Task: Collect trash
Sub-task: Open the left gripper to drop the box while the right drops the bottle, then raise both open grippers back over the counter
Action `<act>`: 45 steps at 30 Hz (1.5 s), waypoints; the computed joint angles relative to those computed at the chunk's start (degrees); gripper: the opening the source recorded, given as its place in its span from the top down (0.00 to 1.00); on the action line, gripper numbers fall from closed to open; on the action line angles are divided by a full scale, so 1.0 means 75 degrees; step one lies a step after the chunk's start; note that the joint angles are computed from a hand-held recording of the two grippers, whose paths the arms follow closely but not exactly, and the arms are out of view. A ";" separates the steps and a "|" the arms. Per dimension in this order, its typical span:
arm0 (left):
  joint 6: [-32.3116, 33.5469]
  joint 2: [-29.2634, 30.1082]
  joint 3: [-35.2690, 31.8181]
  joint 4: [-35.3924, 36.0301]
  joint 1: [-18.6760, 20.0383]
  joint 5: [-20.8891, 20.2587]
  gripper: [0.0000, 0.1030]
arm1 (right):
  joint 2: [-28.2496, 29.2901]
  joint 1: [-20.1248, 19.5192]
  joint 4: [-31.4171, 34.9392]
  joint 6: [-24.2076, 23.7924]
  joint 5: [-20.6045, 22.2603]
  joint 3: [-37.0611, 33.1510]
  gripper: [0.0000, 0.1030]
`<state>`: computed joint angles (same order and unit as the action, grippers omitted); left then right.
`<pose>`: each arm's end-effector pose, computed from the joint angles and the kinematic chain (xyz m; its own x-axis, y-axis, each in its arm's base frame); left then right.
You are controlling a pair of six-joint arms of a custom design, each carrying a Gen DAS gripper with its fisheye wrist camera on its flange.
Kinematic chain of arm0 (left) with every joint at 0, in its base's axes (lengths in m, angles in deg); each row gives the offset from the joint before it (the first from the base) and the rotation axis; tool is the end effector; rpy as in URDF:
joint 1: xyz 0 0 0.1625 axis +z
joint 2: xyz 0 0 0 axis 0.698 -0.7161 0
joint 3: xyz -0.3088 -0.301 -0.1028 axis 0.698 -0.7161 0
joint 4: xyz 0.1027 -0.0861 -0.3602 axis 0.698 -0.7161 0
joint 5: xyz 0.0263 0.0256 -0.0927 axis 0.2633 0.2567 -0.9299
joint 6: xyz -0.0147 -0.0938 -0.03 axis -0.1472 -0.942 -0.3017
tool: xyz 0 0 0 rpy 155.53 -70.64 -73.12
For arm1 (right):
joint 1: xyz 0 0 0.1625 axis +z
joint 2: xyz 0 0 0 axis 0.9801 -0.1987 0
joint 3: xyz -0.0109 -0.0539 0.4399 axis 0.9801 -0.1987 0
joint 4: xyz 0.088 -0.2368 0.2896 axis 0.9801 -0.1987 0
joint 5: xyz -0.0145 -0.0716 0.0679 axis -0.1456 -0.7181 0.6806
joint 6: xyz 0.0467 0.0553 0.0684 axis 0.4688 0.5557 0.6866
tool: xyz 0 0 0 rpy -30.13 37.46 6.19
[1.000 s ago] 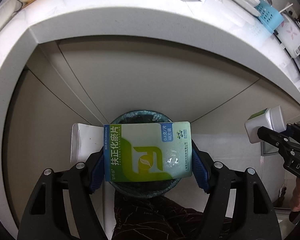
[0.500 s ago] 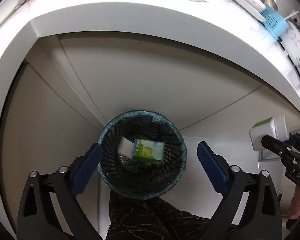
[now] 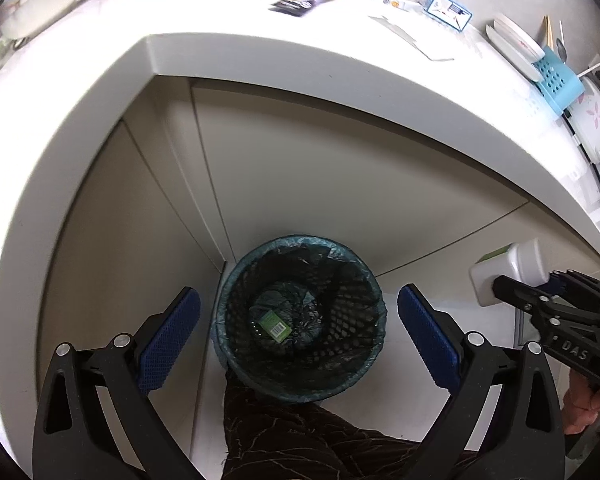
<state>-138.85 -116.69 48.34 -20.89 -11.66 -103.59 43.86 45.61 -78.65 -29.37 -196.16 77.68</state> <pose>-0.1384 -0.3252 0.3417 -0.7974 -0.2043 -0.5679 0.0888 0.8910 -0.4452 0.3861 -0.4375 0.0273 -0.7263 -0.3494 0.5919 -0.4786 0.8752 -0.0706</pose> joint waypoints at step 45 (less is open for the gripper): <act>-0.0281 -0.0026 -0.1315 0.1246 -0.0439 0.0371 0.06 | -0.0017 0.0664 0.0517 0.0271 -0.0934 -0.1163 0.08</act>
